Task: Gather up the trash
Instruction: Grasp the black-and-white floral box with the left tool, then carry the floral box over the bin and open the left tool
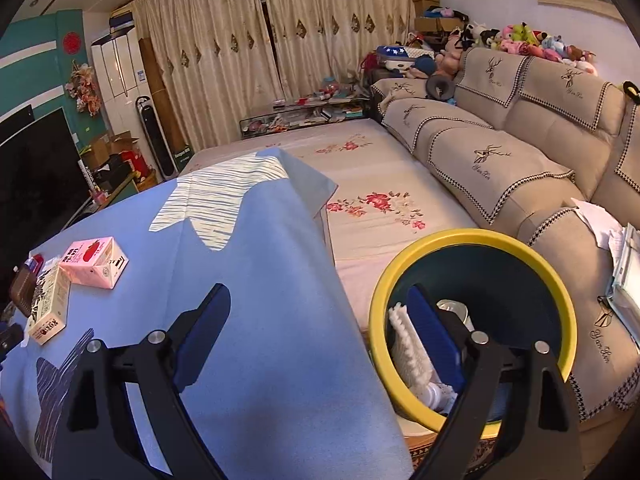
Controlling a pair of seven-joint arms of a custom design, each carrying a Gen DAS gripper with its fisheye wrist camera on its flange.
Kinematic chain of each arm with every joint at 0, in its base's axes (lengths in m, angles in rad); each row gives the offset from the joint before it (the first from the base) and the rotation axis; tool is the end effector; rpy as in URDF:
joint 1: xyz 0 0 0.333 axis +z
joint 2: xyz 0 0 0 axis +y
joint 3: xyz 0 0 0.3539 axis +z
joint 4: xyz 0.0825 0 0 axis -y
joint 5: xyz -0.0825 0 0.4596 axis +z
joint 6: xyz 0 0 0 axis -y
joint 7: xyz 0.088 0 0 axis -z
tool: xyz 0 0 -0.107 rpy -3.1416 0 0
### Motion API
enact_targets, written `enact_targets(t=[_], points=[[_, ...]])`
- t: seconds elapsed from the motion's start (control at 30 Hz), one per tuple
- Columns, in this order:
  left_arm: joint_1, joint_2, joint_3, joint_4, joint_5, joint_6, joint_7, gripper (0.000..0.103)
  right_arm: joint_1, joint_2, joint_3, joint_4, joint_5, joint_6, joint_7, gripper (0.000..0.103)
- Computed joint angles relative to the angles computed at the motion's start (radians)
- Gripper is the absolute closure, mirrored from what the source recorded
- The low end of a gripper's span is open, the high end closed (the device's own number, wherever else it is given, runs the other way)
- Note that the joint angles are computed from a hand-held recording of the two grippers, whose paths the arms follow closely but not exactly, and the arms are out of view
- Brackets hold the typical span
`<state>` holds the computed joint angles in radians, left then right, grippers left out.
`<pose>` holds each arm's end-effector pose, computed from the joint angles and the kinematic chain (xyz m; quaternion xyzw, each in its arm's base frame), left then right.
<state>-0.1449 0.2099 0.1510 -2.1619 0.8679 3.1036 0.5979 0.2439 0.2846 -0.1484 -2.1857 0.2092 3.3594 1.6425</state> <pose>0.6494 -0.0626 0.3474 -0.6923 0.6218 -0.2523 0.2655 0.6645 0.0453 0.3433 -0.5794 0.6917 -0.2735 0.3332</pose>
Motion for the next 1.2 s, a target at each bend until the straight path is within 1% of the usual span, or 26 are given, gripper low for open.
enact_targets(t=[0.07, 0.13, 0.17, 0.2, 0.23, 0.27, 0.3, 0.33, 0.4, 0.47, 0.53, 0.63, 0.67, 0.73, 0.8, 0.83, 0.9, 0.93, 1.0, 1.07, 1.2], points=[[0.003, 0.024, -0.026, 0.034, -0.043, -0.050, 0.018, 0.006, -0.085, 0.000, 0.083, -0.001, -0.050, -0.001, 0.022, 0.018], [0.008, 0.054, -0.057, 0.077, -0.098, -0.114, 0.038, 0.006, -0.138, -0.001, 0.136, -0.002, -0.090, -0.002, 0.042, 0.018], [0.006, 0.067, -0.063, 0.095, -0.113, -0.138, 0.039, 0.006, -0.168, -0.003, 0.163, -0.004, -0.112, 0.001, 0.055, 0.018], [-0.008, 0.078, -0.054, 0.112, -0.106, -0.162, 0.015, 0.006, -0.188, -0.005, 0.182, -0.008, -0.130, 0.007, 0.067, 0.018], [-0.028, 0.089, -0.037, 0.132, -0.085, -0.190, -0.033, 0.006, -0.209, -0.006, 0.200, -0.011, -0.149, 0.011, 0.080, 0.018], [-0.030, 0.099, -0.038, 0.148, -0.085, -0.205, -0.058, 0.006, -0.224, -0.007, 0.213, -0.012, -0.165, 0.013, 0.094, 0.018], [-0.026, 0.108, -0.045, 0.163, -0.093, -0.219, -0.068, 0.006, -0.272, -0.007, 0.256, -0.014, -0.199, 0.016, 0.121, 0.018], [-0.028, 0.117, -0.047, 0.177, -0.092, -0.240, -0.081, 0.006, -0.309, -0.009, 0.286, -0.017, -0.230, 0.017, 0.144, 0.018], [-0.027, 0.134, -0.054, 0.204, -0.093, -0.281, -0.095, 0.006, -0.357, -0.008, 0.325, -0.018, -0.280, 0.018, 0.186, 0.018], [-0.021, 0.149, -0.064, 0.228, -0.103, -0.319, -0.101, 0.006, -0.390, -0.011, 0.350, -0.021, -0.323, 0.022, 0.224, 0.018], [-0.005, 0.169, -0.082, 0.252, -0.138, -0.344, -0.087, 0.006, -0.411, -0.011, 0.364, -0.021, -0.363, 0.023, 0.255, 0.018], [-0.010, 0.189, -0.074, 0.279, -0.136, -0.366, -0.106, 0.006, -0.431, -0.010, 0.380, -0.019, -0.412, 0.018, 0.293, 0.018], [-0.010, 0.195, -0.074, 0.286, -0.136, -0.371, -0.106, 0.006, -0.451, -0.009, 0.394, -0.017, -0.434, 0.015, 0.305, 0.018], [-0.005, 0.204, -0.078, 0.297, -0.146, -0.381, -0.098, 0.006, -0.462, -0.009, 0.402, -0.017, -0.458, 0.015, 0.322, 0.018], [0.003, 0.212, -0.087, 0.304, -0.168, -0.385, -0.077, 0.010, -0.466, -0.007, 0.404, -0.016, -0.473, 0.014, 0.335, 0.018], [0.011, 0.218, -0.095, 0.309, -0.187, -0.387, -0.060, 0.018, -0.483, -0.007, 0.416, -0.017, -0.488, 0.014, 0.346, 0.018], [0.004, 0.219, -0.084, 0.307, -0.189, -0.376, -0.070, 0.022, -0.480, -0.006, 0.412, -0.016, -0.496, 0.017, 0.357, 0.018], [0.004, 0.220, -0.084, 0.307, -0.192, -0.371, -0.065, 0.024, -0.470, -0.007, 0.400, -0.017, -0.494, 0.017, 0.358, 0.018], [0.006, 0.217, -0.080, 0.297, -0.195, -0.356, -0.057, 0.025, -0.468, -0.003, 0.398, -0.011, -0.500, 0.012, 0.364, 0.018], [0.001, 0.200, -0.074, 0.270, -0.185, -0.335, -0.056, 0.028, -0.475, -0.002, 0.404, -0.009, -0.507, 0.008, 0.368, 0.018], [0.017, 0.144, -0.086, 0.188, -0.196, -0.283, -0.019, 0.029, -0.474, -0.003, 0.405, -0.010, -0.508, 0.004, 0.365, 0.018]])
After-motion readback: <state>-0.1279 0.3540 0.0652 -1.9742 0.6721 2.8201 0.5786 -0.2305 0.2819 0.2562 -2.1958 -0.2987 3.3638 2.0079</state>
